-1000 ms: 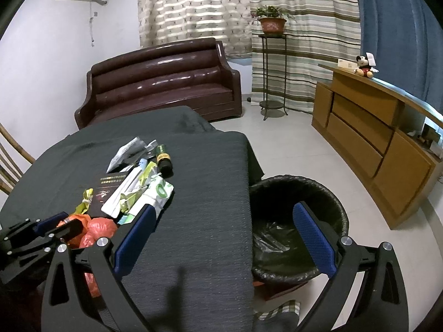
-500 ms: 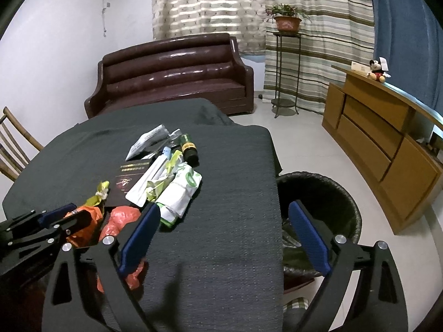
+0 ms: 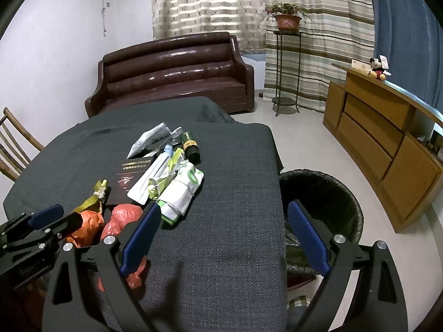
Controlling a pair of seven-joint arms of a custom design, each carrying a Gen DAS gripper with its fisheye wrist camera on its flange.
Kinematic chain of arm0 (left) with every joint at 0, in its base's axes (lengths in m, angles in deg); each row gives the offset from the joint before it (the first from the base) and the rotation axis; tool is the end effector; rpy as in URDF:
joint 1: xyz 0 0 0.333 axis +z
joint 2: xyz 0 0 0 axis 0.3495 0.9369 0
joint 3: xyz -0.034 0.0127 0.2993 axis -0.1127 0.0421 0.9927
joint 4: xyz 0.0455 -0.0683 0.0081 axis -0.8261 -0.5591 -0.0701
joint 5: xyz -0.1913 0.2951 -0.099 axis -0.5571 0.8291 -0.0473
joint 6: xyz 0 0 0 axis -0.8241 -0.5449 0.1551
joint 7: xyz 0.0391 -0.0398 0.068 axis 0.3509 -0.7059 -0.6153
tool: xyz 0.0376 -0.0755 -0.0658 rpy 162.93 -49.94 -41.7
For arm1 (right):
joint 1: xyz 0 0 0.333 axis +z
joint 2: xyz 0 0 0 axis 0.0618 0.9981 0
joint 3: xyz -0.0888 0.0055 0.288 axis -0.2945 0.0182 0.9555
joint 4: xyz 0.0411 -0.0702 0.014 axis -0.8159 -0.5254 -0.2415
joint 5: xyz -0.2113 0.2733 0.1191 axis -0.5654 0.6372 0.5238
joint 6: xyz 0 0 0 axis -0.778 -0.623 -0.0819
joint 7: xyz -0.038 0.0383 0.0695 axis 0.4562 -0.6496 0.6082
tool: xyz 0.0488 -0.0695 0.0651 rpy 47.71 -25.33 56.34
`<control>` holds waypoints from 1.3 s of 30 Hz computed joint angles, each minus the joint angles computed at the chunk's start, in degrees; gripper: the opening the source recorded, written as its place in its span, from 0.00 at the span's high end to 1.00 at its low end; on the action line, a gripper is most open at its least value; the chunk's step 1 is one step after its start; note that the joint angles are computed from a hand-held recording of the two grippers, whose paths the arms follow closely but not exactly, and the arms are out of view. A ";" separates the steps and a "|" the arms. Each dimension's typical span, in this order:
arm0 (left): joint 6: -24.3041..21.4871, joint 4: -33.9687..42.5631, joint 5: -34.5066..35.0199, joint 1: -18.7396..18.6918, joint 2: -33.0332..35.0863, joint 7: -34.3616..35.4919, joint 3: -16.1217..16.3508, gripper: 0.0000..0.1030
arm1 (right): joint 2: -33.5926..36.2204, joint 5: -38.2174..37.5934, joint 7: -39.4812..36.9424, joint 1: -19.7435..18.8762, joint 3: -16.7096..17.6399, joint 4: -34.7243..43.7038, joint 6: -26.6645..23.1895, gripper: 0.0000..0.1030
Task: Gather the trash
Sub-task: 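Grasp the orange bag with the left gripper while the right gripper grasps the red bag, then lift the orange bag with the left gripper while the right carries the red bag to the wastebasket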
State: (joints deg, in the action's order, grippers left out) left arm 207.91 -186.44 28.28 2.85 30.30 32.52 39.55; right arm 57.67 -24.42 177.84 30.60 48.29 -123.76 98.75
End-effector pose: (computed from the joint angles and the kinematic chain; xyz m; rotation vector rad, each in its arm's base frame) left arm 0.6384 -0.2034 0.4246 -1.8747 1.6104 -0.8476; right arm 0.6878 0.3013 0.4211 -1.7959 1.4697 -0.6587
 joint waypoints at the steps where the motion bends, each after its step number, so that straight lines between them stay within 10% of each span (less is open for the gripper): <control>1: -0.20 0.04 -0.25 0.12 0.05 0.34 -0.20 0.49 | -0.02 0.04 -0.10 -0.05 0.07 0.00 -0.05 0.13; 23: -0.23 -0.61 -0.78 -0.51 -0.04 2.33 -0.55 0.70 | -0.37 0.50 -0.79 -0.02 0.32 -0.43 0.29 0.13; 39: -4.33 -4.34 22.59 -1.27 -6.79 -20.86 2.37 0.70 | 0.33 3.97 -7.24 -1.60 6.13 1.11 -1.49 0.19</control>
State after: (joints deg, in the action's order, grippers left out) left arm 203.58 -190.78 50.88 1.59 23.51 11.66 41.92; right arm 58.00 -20.45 170.60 29.00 54.42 -122.65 97.26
